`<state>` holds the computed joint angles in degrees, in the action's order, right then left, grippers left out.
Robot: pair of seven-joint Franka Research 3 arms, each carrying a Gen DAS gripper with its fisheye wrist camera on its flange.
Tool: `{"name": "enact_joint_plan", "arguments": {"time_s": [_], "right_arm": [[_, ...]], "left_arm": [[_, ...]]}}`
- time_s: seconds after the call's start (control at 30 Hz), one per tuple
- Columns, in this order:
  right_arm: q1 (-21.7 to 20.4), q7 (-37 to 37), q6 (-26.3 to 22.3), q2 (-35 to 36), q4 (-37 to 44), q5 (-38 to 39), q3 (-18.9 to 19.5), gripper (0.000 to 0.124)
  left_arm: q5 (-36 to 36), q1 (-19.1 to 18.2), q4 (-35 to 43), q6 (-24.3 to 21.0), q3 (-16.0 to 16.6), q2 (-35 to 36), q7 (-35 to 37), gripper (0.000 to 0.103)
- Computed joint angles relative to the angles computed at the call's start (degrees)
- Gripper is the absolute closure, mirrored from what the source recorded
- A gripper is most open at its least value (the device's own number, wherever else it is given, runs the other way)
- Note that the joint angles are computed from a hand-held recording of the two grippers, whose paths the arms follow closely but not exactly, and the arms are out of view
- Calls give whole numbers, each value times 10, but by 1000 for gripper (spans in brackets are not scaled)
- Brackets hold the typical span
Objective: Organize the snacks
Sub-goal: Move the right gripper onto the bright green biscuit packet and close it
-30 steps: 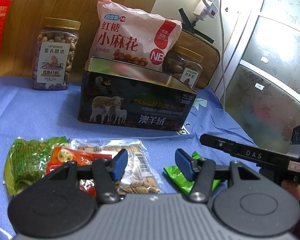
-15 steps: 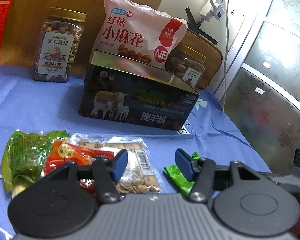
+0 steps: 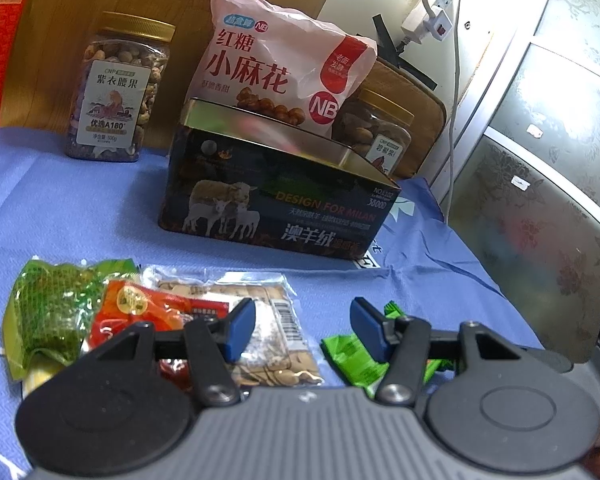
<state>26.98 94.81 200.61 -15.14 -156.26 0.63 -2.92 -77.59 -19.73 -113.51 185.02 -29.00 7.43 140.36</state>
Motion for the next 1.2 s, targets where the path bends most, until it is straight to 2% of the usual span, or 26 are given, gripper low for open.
{"name": "enact_joint_plan", "arguments": {"time_s": [0.1, 0.17, 0.63, 0.8, 0.9, 1.0, 1.07, 1.2], "right_arm": [[-40, -41, 8, 2, -1, 45, 56, 60], [-50, -59, 10, 3, 0, 67, 74, 60], [-73, -159, 39, 10, 4, 198, 144, 64], [-64, -184, 63, 16, 4, 236, 151, 64], [-55, -190, 69, 19, 5, 242, 146, 64], [-46, -190, 74, 20, 6, 241, 139, 64], [-40, -187, 76, 21, 6, 234, 134, 64], [-37, -191, 78, 24, 8, 234, 135, 64]], "left_arm": [[0, 0, 0, 0, 1, 0, 0, 49], [0, -1, 0, 0, 1, 0, 0, 49], [0, -3, -1, -2, 4, -1, -1, 49], [-49, -3, 9, -8, 6, -1, 43, 49], [-87, -15, 14, -19, 23, -4, 71, 49], [-123, -30, 18, -26, 42, -7, 100, 42], [-145, -42, 21, -32, 56, -9, 119, 42], [-139, -57, 19, -39, 74, -10, 109, 42]]}}
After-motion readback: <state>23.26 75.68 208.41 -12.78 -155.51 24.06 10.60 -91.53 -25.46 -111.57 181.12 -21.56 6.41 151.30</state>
